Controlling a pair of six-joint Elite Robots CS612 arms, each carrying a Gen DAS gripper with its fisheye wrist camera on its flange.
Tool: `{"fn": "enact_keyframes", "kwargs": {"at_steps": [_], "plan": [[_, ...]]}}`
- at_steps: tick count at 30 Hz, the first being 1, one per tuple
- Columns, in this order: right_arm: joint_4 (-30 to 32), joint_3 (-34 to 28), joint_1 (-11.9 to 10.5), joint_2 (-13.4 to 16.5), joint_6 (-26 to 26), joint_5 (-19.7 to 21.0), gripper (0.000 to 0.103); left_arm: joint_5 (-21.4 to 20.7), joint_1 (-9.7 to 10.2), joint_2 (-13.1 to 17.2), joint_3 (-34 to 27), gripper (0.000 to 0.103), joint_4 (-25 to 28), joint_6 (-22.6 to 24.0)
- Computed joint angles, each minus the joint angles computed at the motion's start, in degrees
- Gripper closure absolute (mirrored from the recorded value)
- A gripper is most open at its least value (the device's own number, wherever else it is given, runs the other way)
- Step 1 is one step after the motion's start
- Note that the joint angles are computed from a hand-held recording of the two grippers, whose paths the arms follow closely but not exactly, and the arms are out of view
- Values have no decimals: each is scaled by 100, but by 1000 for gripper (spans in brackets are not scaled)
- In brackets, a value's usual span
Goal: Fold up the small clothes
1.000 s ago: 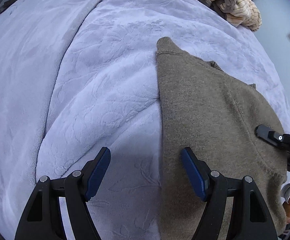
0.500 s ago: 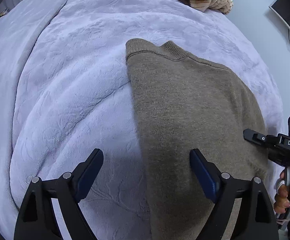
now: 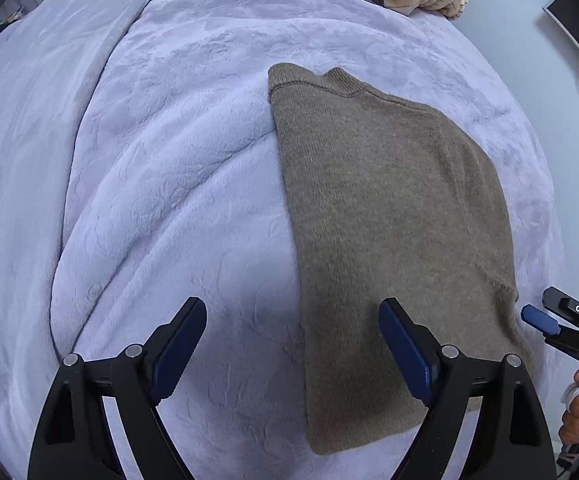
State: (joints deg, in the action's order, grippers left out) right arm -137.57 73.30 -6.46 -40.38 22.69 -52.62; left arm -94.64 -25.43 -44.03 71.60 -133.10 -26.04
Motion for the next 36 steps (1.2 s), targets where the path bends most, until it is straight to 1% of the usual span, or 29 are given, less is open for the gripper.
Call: {"fn": "enact_keyframes", "kwargs": {"at_steps": [2, 3, 4, 6, 8, 9, 10, 12, 13, 14, 17, 18, 20, 24, 26, 28, 30, 31, 32, 34, 36], "plan": [[-80, 197, -10, -117, -26, 122, 34, 25, -58, -35, 66, 14, 143, -38], [-54, 243, 11, -156, -108, 131, 38, 55, -83, -43, 91, 14, 230, -55], [-28, 271, 27, -176, -219, 126, 44, 107, -113, -49, 122, 14, 301, -59], [170, 254, 106, -220, -555, 43, 49, 229, -169, -45, 189, 14, 459, -63], [407, 178, 187, -223, -861, -73, 57, 186, -181, -36, 217, 14, 641, -206], [550, 139, 222, -219, -1004, -173, 68, 140, -180, -48, 258, 14, 650, -303], [711, 86, 266, -210, -1160, -373, 77, 133, -182, -64, 294, 14, 635, -364], [911, 42, 368, -210, -1438, -1013, 83, 152, -196, -98, 339, 14, 650, -420], [994, 33, 394, -181, -1476, -1244, 83, 184, -209, -109, 338, 14, 705, -410], [1048, 53, 378, -159, -1399, -1235, 83, 215, -222, -118, 335, 14, 761, -391], [999, 216, 259, -160, -870, -828, 83, 311, -248, -155, 338, 14, 882, -364], [967, 263, 243, -195, -775, -845, 83, 333, -254, -166, 337, 14, 926, -383], [1071, 288, 255, -270, -784, -1175, 83, 294, -257, -154, 275, 14, 1026, -464], [731, 516, 137, -422, -604, -794, 81, 392, -306, -219, 280, 14, 1164, -497], [518, 541, 128, -467, -630, -654, 80, 483, -335, -240, 257, 14, 1241, -474], [355, 473, 146, -441, -690, -414, 80, 521, -357, -251, 228, 14, 1298, -494], [355, 301, 217, -350, -906, -175, 80, 538, -374, -275, 226, 14, 1342, -530], [476, 68, 282, -211, -1005, -142, 80, 551, -385, -274, 192, 14, 1387, -541], [665, -72, 345, -144, -1207, -167, 80, 567, -394, -275, 167, 14, 1422, -545], [1027, -281, 418, -37, -1442, -264, 80, 606, -412, -298, 159, 14, 1465, -559], [1386, -463, 481, 99, -1546, -394, 80, 628, -424, -330, 141, 14, 1520, -580]]}}
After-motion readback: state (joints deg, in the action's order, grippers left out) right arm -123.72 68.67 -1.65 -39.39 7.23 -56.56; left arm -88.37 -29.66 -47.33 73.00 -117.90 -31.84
